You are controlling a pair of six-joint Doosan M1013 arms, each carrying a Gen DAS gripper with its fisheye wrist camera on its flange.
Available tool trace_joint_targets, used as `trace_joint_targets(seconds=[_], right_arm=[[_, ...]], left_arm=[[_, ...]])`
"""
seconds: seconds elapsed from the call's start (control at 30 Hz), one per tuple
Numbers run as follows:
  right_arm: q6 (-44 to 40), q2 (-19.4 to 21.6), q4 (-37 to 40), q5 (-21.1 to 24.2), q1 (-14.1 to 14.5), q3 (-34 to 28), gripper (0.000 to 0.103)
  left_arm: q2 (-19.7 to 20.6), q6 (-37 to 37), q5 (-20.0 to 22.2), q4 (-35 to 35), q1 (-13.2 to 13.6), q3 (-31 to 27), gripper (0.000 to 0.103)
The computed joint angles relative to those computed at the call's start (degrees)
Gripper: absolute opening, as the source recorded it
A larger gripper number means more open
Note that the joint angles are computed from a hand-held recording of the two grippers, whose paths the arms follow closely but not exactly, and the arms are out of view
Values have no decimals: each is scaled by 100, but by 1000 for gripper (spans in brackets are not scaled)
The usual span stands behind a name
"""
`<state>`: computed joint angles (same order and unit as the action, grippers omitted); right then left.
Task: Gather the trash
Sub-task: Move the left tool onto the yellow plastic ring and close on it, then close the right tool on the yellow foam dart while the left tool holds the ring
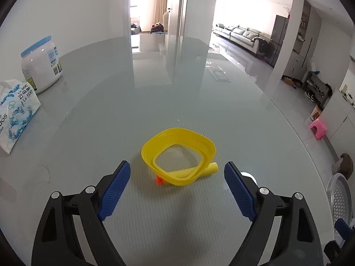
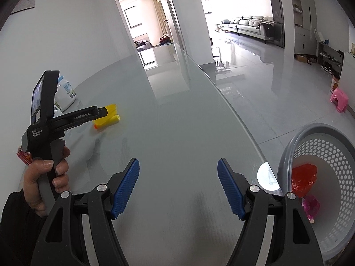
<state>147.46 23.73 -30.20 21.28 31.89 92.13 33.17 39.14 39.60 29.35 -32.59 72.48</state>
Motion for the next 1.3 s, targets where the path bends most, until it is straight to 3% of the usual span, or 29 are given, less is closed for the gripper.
trace_joint_targets(seconds=[0.3, 0.67, 0.8, 0.97, 1.2, 1.3], right_arm=[[-181, 61, 276, 10, -79, -48, 70], [-252, 76, 351, 9, -84, -73, 70], [-205, 72, 291, -3, -75, -77, 70], [-217, 111, 208, 24, -70, -144, 70], [-1794, 393, 1463, 6, -126, -633, 70], [-2619, 583, 2043, 86, -129, -976, 70]], left_arm=[[250, 322, 73, -281, 67, -330, 85], [205, 337, -70, -300, 59, -240, 75], [98, 80, -146, -37, 34, -105, 75], [-138, -628, -196, 838, -55, 195, 75], [-487, -1585, 40, 1803, -137, 730, 75], [-619, -1806, 49, 1856, -102, 925, 75]])
